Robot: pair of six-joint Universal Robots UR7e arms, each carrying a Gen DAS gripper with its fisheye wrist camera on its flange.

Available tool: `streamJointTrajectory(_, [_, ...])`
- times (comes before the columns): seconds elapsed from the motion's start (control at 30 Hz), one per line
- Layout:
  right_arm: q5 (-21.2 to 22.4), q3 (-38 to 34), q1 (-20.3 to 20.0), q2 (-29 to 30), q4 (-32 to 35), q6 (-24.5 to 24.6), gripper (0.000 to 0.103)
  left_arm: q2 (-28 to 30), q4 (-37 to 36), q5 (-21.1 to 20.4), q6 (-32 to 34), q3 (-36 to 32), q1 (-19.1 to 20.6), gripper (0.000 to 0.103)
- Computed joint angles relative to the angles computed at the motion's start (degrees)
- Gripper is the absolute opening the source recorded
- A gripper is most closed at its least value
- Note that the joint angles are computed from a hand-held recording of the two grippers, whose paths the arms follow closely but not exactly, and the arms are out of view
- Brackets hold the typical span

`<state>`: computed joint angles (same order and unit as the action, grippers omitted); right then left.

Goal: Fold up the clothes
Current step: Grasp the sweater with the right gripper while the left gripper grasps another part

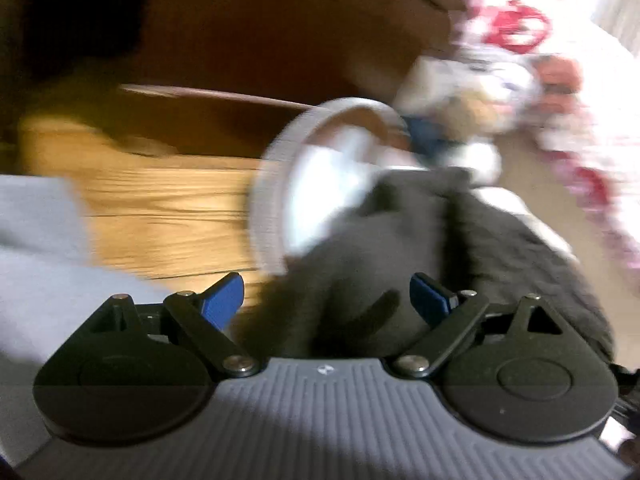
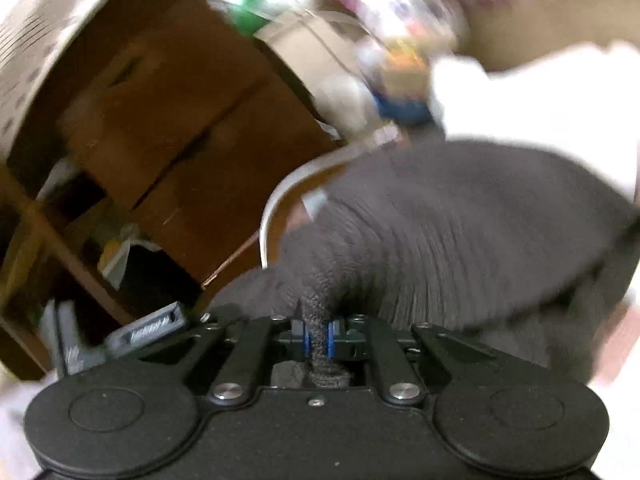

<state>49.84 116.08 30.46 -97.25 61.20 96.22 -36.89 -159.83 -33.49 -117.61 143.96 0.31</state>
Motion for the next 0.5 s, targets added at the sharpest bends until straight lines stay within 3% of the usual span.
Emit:
streamJointTrajectory(0.07, [-4.26,-0.77,-3.89,-3.65,4.26,-7.02,0.009,1.13,-4.8,0.4,7.68,-0.79,2.33,0.097])
streamJointTrajectory(0.17, [-12.8,-3.9,-11.94,-8.68,13.25,-17.99,0.008,1.42,-3.41,-0.05,16.29,-3.42,4.89,0.097])
streamJointTrajectory(0.3, [-22.52,-9.41,-24.28,-12.91,30.4,-35.87,0.008,2.96,-0.66,-2.67,19.86,-6.06,7.05,0.103])
streamJointTrajectory(0.43, [-26.58,-10.37,-35.0,-15.81,43.07,-52.28,0.008,5.83,-4.48,-2.51,21.41,-6.36,7.09,0.102])
streamJointTrajectory(0.47, [-26.91,-11.07,-36.88,-15.63,44.18,-53.65,0.008,6.54,-6.04,-2.8,22.36,-6.49,7.41,0.096])
streamJointTrajectory(0.5, [-26.72,-11.89,-38.03,-15.08,44.51,-53.29,0.008,6.76,-6.08,-3.64,23.12,-7.0,8.1,0.072])
